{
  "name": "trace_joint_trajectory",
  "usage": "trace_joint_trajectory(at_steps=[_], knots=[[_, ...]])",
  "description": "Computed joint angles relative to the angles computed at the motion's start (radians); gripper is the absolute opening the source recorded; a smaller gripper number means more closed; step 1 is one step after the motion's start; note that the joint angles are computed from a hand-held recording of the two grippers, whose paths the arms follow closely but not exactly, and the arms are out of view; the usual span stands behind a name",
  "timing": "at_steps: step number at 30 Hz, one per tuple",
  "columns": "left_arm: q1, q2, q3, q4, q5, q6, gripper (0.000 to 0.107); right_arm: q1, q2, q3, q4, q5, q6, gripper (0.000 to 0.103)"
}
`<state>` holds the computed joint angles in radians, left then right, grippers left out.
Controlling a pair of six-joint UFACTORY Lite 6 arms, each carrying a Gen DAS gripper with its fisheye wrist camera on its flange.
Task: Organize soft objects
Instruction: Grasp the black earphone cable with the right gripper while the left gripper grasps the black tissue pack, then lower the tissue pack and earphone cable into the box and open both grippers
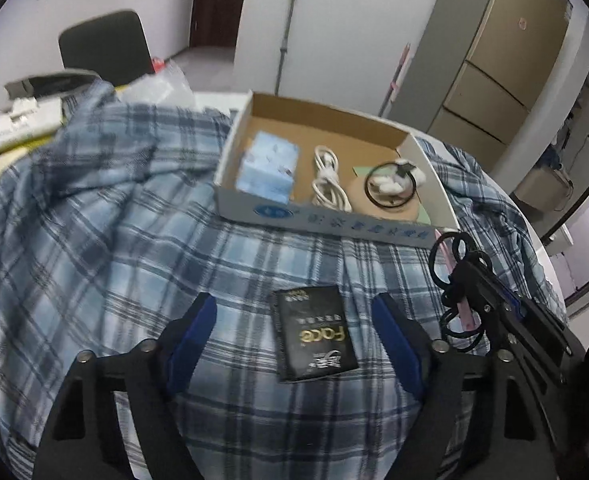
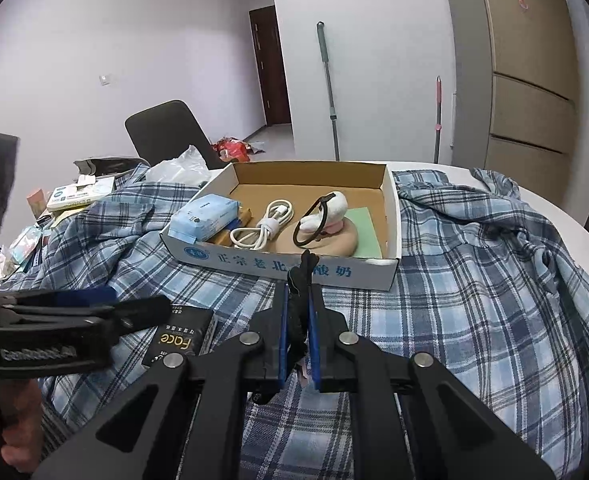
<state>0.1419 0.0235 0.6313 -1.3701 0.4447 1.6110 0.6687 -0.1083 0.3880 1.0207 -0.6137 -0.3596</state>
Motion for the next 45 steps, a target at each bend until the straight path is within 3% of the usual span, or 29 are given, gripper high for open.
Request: trace_joint_trajectory(at_steps=[4,14,21,33,39,45], knots=[[-0.035,0.072,0.031,0.051,0.001,-0.087,0.073,-0.022,0.004,0.001,-0.019,0.018,0.021,0.008],[-0.124,0.117,-0.008,-0.197,-0.093,0.171,0.064,-0.07,0.013,0.002,-0.091,0.068,0.08,0.008],[-0.145,0.138,-0.003,-0.252,-0.125,0.241,0.054,-0.064,0.021,0.008,-0.077,0.068,0.069,0.008],[-0.049,0.007,-0.116,-0.415,0.059,0.497,0.049,-0.052,-0.009,-0.014,-0.09,0.04,0.077,0.008],[0.013,-0.165,-0.231,-0.56,0.159,0.678,0.049,0.04,-0.064,-0.045,0.0,-0.082,0.004,0.008],[0.096,-0.268,-0.289,-0.579,0.313,0.762,0.049,0.101,-0.094,-0.061,0.036,-0.163,-0.035,0.008]])
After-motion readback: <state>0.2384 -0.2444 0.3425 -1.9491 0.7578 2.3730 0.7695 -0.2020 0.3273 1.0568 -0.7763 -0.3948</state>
